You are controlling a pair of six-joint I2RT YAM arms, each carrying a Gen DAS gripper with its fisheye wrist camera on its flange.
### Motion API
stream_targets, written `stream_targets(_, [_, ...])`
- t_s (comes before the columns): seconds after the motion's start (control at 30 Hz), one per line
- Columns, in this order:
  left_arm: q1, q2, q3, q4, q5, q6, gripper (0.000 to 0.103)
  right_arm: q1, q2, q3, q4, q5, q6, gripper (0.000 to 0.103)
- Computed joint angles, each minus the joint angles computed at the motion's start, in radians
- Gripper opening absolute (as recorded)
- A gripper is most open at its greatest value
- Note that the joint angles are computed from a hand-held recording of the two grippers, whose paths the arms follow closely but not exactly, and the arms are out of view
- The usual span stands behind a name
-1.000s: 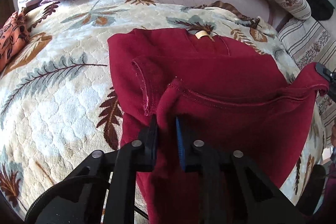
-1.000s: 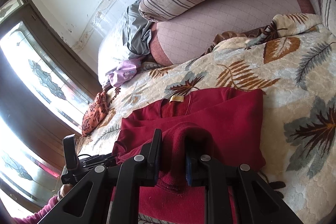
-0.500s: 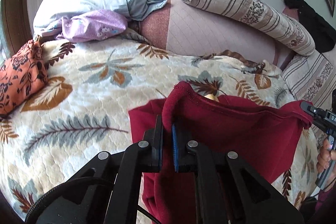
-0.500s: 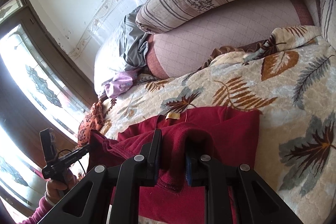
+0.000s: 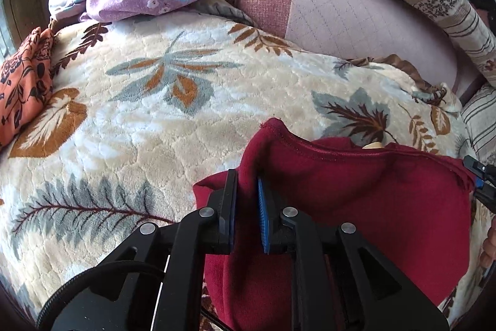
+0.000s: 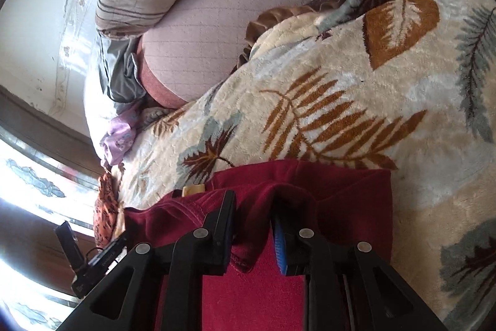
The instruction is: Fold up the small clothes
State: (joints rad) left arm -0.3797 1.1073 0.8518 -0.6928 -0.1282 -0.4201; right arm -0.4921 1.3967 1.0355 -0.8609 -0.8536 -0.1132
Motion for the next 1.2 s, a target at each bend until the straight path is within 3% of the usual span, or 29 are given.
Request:
stream_targets(0.1, [0.006, -0.042, 0.022, -0.063, 0.018, -0.016, 0.025, -0.071, -0.082, 0.0, -0.035, -0.015, -0.048, 0.043])
stream_targets(0.17, [-0.02, -0.096, 0.024, -0.11, -0.01, -0.039, 0.037, -0.109, -0.161, -0.01, -0.038, -0.01, -0.098, 0.044])
stream_targets(0.3, [-0.135, -0.201, 0.013, -0.207, -0.065, -0.12, 0.037, -0.116, -0.248, -0.021, -0.099, -0.064, -0.227, 0.044])
stream_targets(0.43, [-0.219, -0.229, -0.031, -0.253, -0.101, -0.21, 0.037, 0.117, -0.307, -0.123, 0.077, 0.14, -0.126, 0.042])
stream_targets(0.6, [-0.198, -0.223, -0.134, -0.176, -0.087, -0.232, 0.041, 0.247, -0.093, -0.134, 0.31, 0.352, 0.073, 0.042])
stream_targets(0.67, [-0.178, -0.238, -0.149, -0.161, -0.089, -0.229, 0.053, 0.228, 0.016, -0.097, 0.318, 0.354, 0.099, 0.038])
stream_targets(0.7, [-0.152, -0.247, -0.152, -0.16, -0.067, -0.222, 0.054, 0.212, 0.016, -0.104, 0.335, 0.329, 0.107, 0.038])
stream_targets(0.8, [-0.101, -0.277, -0.146, -0.188, -0.004, -0.212, 0.054, 0.181, -0.053, -0.085, 0.24, 0.311, 0.064, 0.038])
stream_targets(0.97, [-0.233, -0.353, -0.1, -0.325, -0.092, -0.296, 0.054, 0.031, -0.252, -0.102, -0.01, 0.224, -0.159, 0.039])
stream_targets(1.1, [-0.463, -0.409, -0.08, -0.463, -0.206, -0.478, 0.054, -0.142, -0.367, -0.174, -0.188, 0.151, -0.407, 0.039])
stream_targets(1.2, [-0.652, -0.415, -0.099, -0.552, -0.269, -0.676, 0.054, -0.149, -0.411, -0.286, -0.16, 0.275, -0.485, 0.039])
